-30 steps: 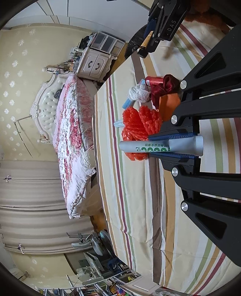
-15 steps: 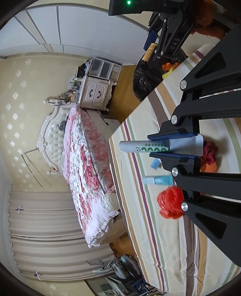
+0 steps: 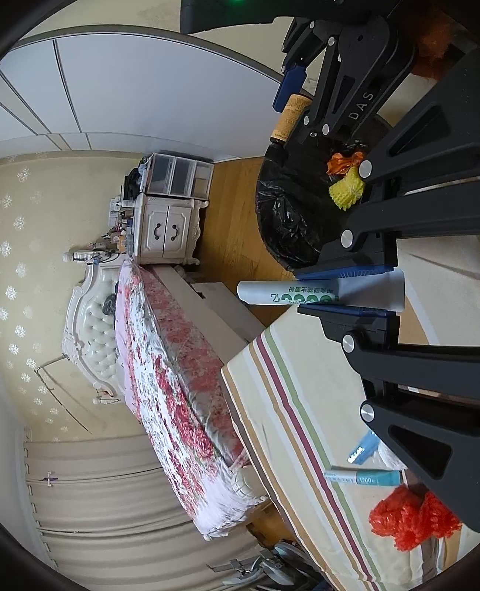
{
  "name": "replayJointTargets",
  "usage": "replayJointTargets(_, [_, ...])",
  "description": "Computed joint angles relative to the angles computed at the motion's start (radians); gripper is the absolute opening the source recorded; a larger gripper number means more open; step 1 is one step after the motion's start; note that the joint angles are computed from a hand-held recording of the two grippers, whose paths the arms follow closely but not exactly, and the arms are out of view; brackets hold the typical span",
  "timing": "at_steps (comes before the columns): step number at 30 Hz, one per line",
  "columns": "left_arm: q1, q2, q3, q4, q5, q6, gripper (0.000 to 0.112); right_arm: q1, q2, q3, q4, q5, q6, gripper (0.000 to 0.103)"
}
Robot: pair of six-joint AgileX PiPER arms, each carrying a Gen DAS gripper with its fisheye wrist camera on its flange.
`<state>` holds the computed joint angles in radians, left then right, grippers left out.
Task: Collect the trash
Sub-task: 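Carry the bottle and tube over the bin and open both tools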
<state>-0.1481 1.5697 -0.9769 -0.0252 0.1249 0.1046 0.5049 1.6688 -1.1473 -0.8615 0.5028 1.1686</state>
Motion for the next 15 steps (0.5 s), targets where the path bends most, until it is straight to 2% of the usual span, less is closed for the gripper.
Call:
replayJointTargets(4, [-0.025,0.075,-0.058,0.114,0.006,-0.11,0.014,-0.032,0.044,-0.019,-0.007,-0.01,0.0,0.052])
replayJointTargets(6, [-0.039,0.108,-0.084,0.115,0.004,-0.11,0.014,-0.049,0.065,-0.025,-0.011,-0.018,0.003,0.052])
replayJointTargets(13, [-0.073,0.209,-0.185,0.241,0.051,-0.222,0.015,-0.093,0.109,-0.041,0.0,-0.04,0.001,0.052])
replayJointTargets(15, [-0.083,0.232,-0.205,0.31,0.06,-0.289,0.018,-0.105,0.123,-0.052,-0.004,-0.047,0.004,0.053])
